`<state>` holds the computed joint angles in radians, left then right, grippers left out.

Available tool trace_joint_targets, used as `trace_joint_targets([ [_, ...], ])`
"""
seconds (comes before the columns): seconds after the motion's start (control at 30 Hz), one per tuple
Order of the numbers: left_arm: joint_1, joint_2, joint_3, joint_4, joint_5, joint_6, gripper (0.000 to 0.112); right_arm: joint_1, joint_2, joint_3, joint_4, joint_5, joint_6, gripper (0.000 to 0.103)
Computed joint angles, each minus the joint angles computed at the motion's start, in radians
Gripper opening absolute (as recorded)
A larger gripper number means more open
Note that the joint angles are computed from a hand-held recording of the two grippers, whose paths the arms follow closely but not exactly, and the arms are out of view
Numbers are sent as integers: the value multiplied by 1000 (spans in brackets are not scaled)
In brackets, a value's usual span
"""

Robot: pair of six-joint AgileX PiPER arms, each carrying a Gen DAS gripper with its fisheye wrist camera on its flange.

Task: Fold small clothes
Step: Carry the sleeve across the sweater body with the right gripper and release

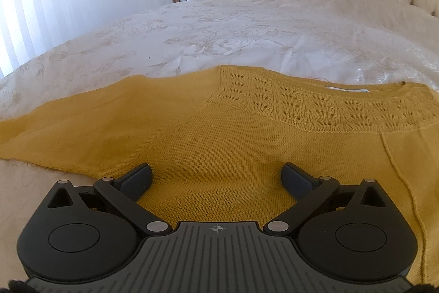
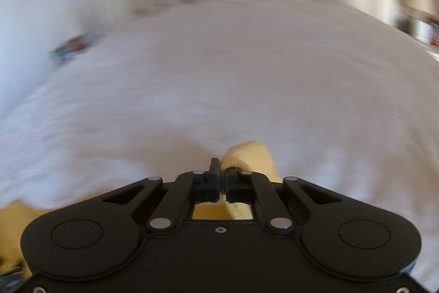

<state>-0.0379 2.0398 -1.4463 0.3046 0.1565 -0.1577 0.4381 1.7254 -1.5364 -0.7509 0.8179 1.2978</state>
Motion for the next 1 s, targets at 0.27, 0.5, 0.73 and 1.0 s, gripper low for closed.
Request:
trace_joint_targets([
  [0.27,10,7,-15,-150,10,134,103,190,415,-593,297,-1,-364,10],
  [0.5,19,13,-24,-280,18,249,103,280,517,-577,324,-69,-342,20],
  [0.73,24,16,-35,-328,27,296,103,345,237,-116,-25,-137,49,63],
  [1.0,-2,13,-25,-40,20,29,103,389,-4,257,-245,7,423,93],
])
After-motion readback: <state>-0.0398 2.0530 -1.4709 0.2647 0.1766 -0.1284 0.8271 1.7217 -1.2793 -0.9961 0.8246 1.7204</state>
